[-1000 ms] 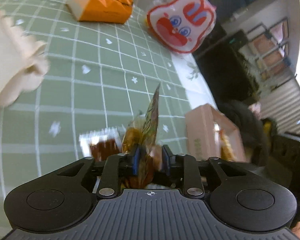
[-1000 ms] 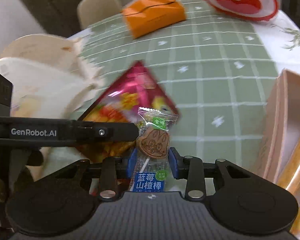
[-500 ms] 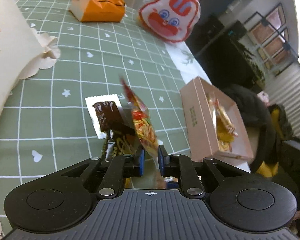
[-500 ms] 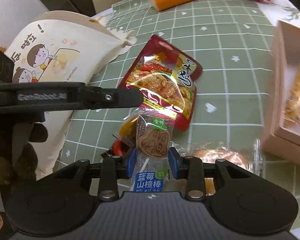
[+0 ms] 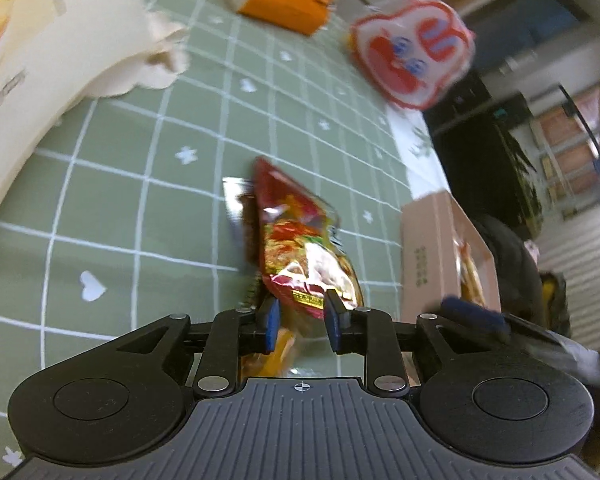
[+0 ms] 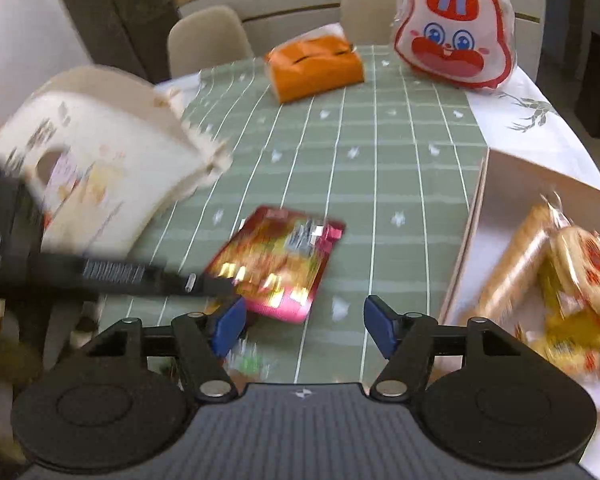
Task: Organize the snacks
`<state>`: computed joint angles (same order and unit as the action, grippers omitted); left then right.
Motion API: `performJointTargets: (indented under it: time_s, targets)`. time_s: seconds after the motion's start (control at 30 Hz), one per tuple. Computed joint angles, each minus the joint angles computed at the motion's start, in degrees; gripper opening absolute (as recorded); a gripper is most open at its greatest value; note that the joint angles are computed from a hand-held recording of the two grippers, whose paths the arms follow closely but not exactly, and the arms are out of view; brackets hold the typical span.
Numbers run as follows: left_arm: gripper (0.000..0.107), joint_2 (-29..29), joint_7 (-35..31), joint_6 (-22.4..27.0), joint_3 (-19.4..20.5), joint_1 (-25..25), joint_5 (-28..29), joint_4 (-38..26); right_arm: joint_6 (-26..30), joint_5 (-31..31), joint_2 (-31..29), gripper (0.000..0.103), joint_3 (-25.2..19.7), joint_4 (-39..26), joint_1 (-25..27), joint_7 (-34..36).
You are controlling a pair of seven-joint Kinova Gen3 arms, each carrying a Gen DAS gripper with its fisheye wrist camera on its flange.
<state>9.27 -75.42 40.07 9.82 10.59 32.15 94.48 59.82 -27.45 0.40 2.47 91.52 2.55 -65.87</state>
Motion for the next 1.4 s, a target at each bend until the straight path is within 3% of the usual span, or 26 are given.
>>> performJointTargets:
  time_s: [0.1,0.23,0.3,0.4,0.63,0.73,0.83,0.87,0.97,1.03,1.1,1.2,1.27,1.33,1.4]
  targets:
    - [0.027,-0.18,-0.49,-1.92,0.06,-1.51,4.9,2.15,1.86,-0.74,6.3,0.052,1.12,-4.87,-0.77,-6.55]
    - [0.027,0.85,-5.38,-2.41,0.45,-3.18,10.34,2.81,3.58,-3.28,10.08,0.052,-3.88,-6.6,4.04,-8.57]
    - [0.027,1.53,-4.78,-1.74,0.35,-2.85,8.87,1.76,1.38,-1.19,10.5,0.04,-4.05,-5.98,2.36,-10.41]
    - [0.027,1.21,-3.64,-2.72,-0.13,-2.15,6.05,1.31,-1.22,5.75,11.06,0.03,-0.62,-5.72,-4.15,-14.37]
    - [0.029,7.47,-5.04,3.28,-0.59,-1.33,-5.52,-9.64,-4.46,8.92,10.28,0.029,-4.23,-3.28,-2.34,-13.96]
    - [0.029,9.69,-8.48,4.83,0.84,-3.29,-4.42,-12.47,-4.84,10.08,9.99,0.029,-4.25,-3.08,-3.01,-14.1]
    - [0.029,10.49,-8.89,5.19,1.11,-4.42,-2.5,-13.21,-2.64,6.09,9.77,0.029,-4.0,-3.7,-0.78,-12.71]
    - [0.029,10.7,-9.38,6.17,1.31,-4.78,-2.23,-13.73,-3.12,4.98,9.04,0.032,-3.87,-3.13,-0.17,-12.05]
    - [0.029,11.3,-12.89,11.83,2.56,-5.89,-1.09,-16.08,-5.4,5.58,7.36,0.053,-3.13,-2.18,-0.78,-11.55]
    - [0.029,9.98,-15.13,13.25,3.09,-6.22,0.39,-15.03,-4.13,5.05,8.07,0.058,-3.36,-3.57,-0.36,-11.35]
    - [0.029,7.6,-14.45,12.41,4.64,-7.29,0.87,-12.24,-2.73,6.05,9.07,0.063,-3.25,-5.27,-1.06,-13.81]
    - [0.029,0.75,-8.05,7.23,0.13,-2.36,-2.43,-5.63,-2.72,5.79,10.08,0.067,-4.04,-6.13,-1.11,-18.69]
    - [0.029,-3.33,-3.39,4.97,-2.22,0.2,-4.7,-1.82,-2.16,5.06,11.44,0.068,-0.64,-7.21,-4.79,-23.35]
    - [0.029,-6.29,0.09,4.08,-2.01,0.1,-6.4,0.71,-0.57,4.54,13.66,0.07,4.47,-9.12,-10.1,-28.01]
    - [0.029,-8.84,1.81,4.44,-2.37,0.32,-7.63,2.69,-0.79,7.04,15.12,0.082,8.3,-10.22,-15.41,-32.67]
